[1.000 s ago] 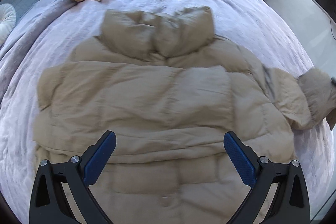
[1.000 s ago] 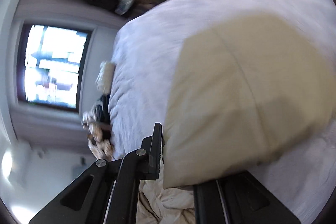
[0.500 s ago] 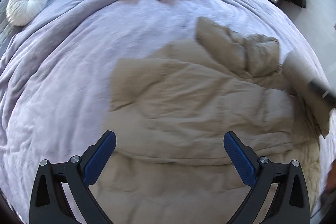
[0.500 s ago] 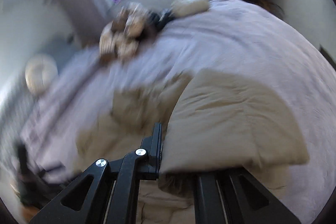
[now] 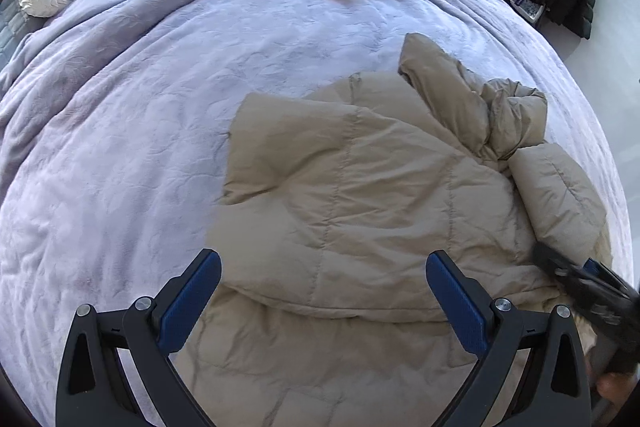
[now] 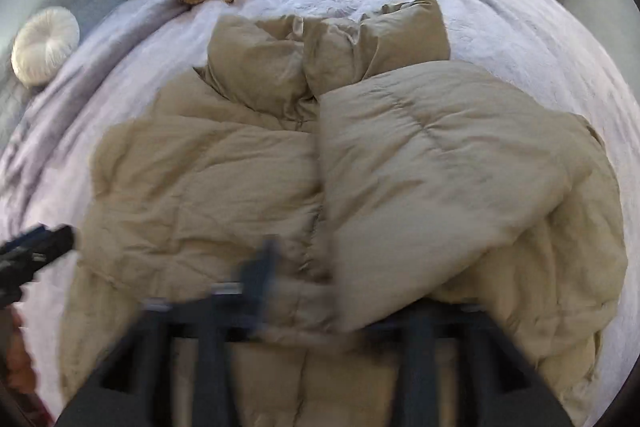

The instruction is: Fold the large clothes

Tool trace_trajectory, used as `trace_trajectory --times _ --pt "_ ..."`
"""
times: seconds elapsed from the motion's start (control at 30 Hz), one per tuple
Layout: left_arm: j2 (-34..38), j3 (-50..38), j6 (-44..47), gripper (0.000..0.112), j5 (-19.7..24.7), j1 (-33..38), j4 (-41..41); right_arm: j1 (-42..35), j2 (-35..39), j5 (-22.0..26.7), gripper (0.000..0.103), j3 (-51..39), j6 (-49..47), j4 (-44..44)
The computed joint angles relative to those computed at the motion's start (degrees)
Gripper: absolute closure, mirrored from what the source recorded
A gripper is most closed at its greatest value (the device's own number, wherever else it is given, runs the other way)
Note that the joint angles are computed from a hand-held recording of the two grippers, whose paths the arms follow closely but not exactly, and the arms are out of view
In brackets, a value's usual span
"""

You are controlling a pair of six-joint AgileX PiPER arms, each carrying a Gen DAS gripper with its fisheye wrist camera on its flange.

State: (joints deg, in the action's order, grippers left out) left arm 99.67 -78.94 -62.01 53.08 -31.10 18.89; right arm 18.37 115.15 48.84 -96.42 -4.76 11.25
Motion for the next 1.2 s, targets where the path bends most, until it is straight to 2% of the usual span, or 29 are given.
trace_trajectory --times 0.13,0.23,0.3,0.33,0.37,0.43,0.67,0.8,0.83,0.87,0.9,0.93,0.97,1.1,1.2 --pt "1.1 -0.9 1.5 0.009 -1.2 0.5 -1.1 -7.8 -4.0 2.4 0.023 3.2 -3.9 14.6" --pt "2.0 -1.2 3.7 0.009 -2.2 1.7 -4.2 -14.8 -3.8 2.3 0.025 5.1 -2.6 23.9" --pt "1.9 -0.5 4.8 0.009 -3.4 2.6 -6.2 -17.3 -2.4 1.7 0.049 4.4 0.1 26.3" --pt "1.6 0.1 5.4 0.009 -4.4 3.0 -7.0 -18.0 -1.0 1.6 0.076 2.7 2.5 26.3" --pt "1.2 0.6 5.8 0.009 -5.1 3.3 -7.6 -18.4 -0.1 1.4 0.091 1.6 3.3 26.6" --pt "-0.1 2.4 7.3 0.009 -7.4 4.5 -9.6 -17.9 0.6 0.6 0.093 -0.3 1.0 27.3" --pt "-7.4 12.4 19.9 0.009 -20.1 13.1 -28.9 -7.0 0.0 1.8 0.093 -6.2 -7.3 19.1" --pt "-8.5 14.1 29.7 0.009 -22.5 16.2 -39.8 0.3 1.2 5.0 0.089 -7.0 -7.4 11.3" --pt "-8.4 14.2 31.6 0.009 -22.5 16.6 -41.8 1.8 1.2 5.5 0.081 -7.0 -6.1 8.5" --pt "-7.9 14.1 35.2 0.009 -22.6 16.9 -45.5 3.2 1.2 6.1 0.065 -6.7 -5.4 6.3" --pt "-7.6 14.0 38.0 0.009 -22.4 17.2 -48.4 3.8 1.2 6.7 0.056 -6.1 -5.5 5.5" --pt "-6.6 13.5 40.7 0.009 -22.2 17.1 -51.5 3.7 0.7 7.0 0.042 -5.1 -6.3 6.2" --pt "-5.9 13.1 42.7 0.009 -22.0 16.9 -53.7 3.0 -0.9 6.8 0.038 -2.7 -7.5 7.4" --pt "-1.2 9.3 46.4 0.009 -20.4 15.3 -57.8 -3.7 -6.3 9.1 0.038 4.3 -12.7 13.4" --pt "2.4 6.4 47.6 0.009 -19.6 14.4 -59.6 -11.1 -8.4 11.4 0.038 7.3 -11.9 14.1"
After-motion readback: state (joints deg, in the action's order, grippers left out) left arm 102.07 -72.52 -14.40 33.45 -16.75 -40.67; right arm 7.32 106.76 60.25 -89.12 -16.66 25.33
